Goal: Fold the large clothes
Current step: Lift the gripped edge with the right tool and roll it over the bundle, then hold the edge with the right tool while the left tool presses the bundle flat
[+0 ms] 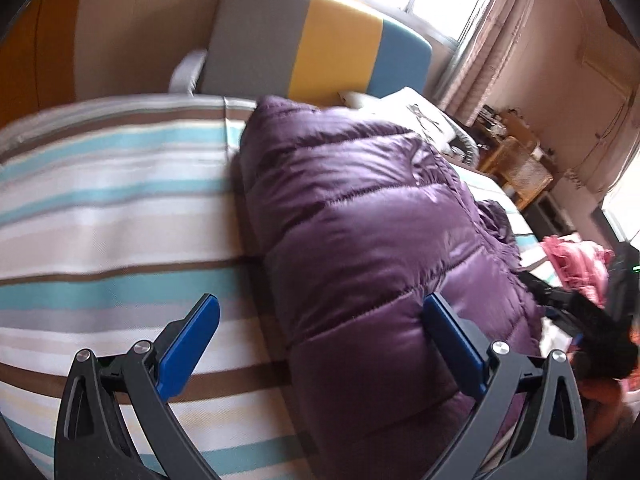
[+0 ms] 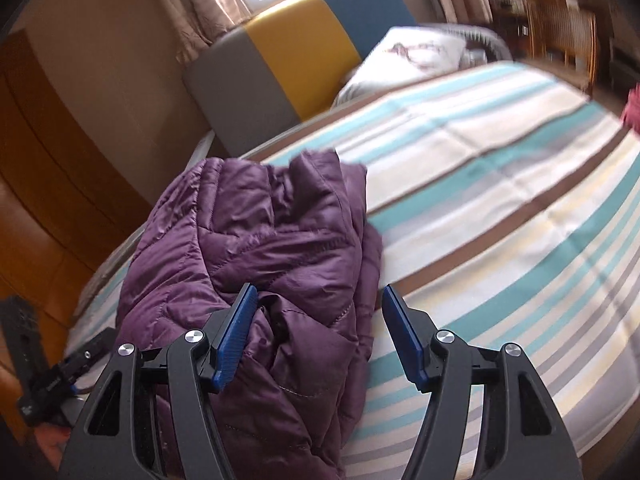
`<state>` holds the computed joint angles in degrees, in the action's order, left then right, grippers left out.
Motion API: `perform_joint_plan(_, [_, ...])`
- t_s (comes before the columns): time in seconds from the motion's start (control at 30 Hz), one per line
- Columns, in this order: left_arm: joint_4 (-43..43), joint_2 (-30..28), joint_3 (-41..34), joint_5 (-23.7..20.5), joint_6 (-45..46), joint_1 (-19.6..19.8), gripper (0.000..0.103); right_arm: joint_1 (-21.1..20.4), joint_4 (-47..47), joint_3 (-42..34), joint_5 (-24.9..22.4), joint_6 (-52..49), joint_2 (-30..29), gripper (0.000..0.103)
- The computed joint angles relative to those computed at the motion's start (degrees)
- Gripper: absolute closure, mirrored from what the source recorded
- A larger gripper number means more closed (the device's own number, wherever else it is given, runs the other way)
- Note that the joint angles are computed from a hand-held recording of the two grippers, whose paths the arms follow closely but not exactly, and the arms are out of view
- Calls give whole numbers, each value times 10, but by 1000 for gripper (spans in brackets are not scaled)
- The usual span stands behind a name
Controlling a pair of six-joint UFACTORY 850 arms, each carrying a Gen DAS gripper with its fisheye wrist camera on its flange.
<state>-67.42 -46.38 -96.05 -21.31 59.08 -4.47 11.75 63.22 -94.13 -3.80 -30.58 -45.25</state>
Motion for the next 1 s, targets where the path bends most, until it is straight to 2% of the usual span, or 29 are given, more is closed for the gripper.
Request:
perform_joint_plan(0.07, [36, -15, -25, -44, -47, 6, 2, -11, 30, -16, -42, -13, -13, 39])
perform_joint_plan(0.13, [48, -22, -38, -64, -62, 9, 2, -21, -5, -40, -86, 35, -30, 39])
perform_joint_plan(0.33, [144, -46, -83, -75, -127, 0, 2, -37, -28, -90, -164, 78, -70, 34])
perform_joint_plan(0.43, [168, -58, -102, -89, -146, -2, 2, -41, 10, -102, -185, 54, -84, 34])
perform_joint_plan(0.53, [157, -68, -113, -109, -149, -1, 2, -42, 24, -102, -185, 31, -86, 35])
perform_joint_plan(0.67, [125, -84, -126, -150, -136, 2, 2, -45, 79, -100, -198, -28, -88, 46])
perform_joint_plan(0.77, [128, -74, -110, -127, -110, -8, 8, -49, 133, -92, -206, -77, -88, 55])
perform_joint_plan(0.83, [131, -66, -98, -111, -94, -14, 18, -49, 170, -84, -201, -110, -84, 59])
perform_joint_plan(1.0, [125, -31, -56, -58, -41, -26, 37, -43, 351, -29, -189, -311, -55, 71])
